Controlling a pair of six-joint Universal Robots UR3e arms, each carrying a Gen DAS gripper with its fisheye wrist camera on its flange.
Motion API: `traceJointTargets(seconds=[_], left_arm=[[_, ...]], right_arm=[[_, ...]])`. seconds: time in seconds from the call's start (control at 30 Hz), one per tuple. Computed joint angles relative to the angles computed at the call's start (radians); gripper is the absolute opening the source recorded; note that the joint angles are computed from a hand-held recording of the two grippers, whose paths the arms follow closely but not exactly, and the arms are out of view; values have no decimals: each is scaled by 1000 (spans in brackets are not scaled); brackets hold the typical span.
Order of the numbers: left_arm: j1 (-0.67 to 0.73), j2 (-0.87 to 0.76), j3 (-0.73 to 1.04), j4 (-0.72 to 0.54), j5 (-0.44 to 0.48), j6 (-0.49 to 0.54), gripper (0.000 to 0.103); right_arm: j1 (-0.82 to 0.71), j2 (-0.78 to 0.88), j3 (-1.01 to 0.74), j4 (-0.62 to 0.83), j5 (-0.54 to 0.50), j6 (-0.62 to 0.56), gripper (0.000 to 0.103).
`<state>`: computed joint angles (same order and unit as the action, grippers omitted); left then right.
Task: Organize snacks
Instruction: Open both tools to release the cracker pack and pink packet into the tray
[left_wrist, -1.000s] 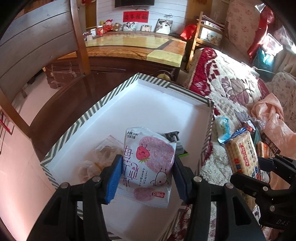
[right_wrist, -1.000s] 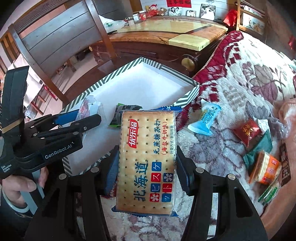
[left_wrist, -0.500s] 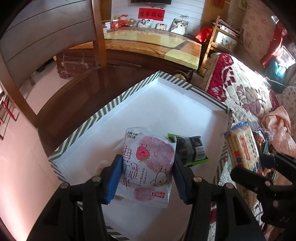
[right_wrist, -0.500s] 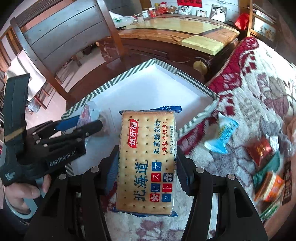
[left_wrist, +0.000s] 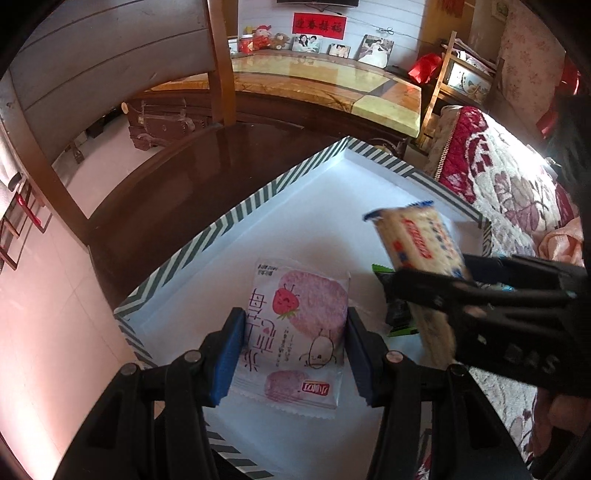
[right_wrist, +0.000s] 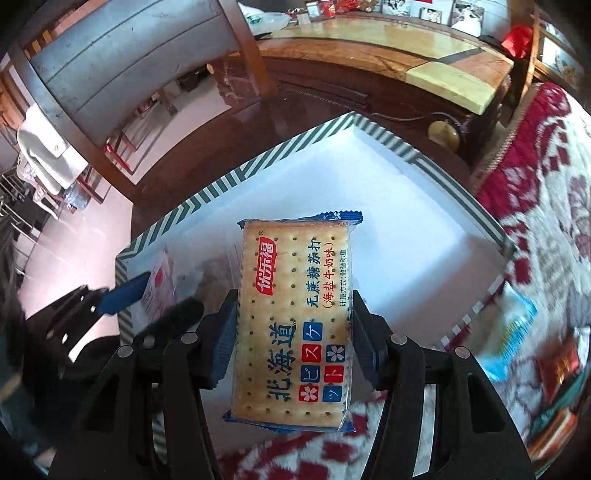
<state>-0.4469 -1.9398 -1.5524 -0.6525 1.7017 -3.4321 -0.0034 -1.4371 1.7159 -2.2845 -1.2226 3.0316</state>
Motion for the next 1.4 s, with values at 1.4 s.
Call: traceJointTargets(seconds=[1.4], left_arm=[[-157, -12, 103, -71, 83, -44, 91]], right_arm=[[-488, -788, 569, 266, 215, -192, 57]])
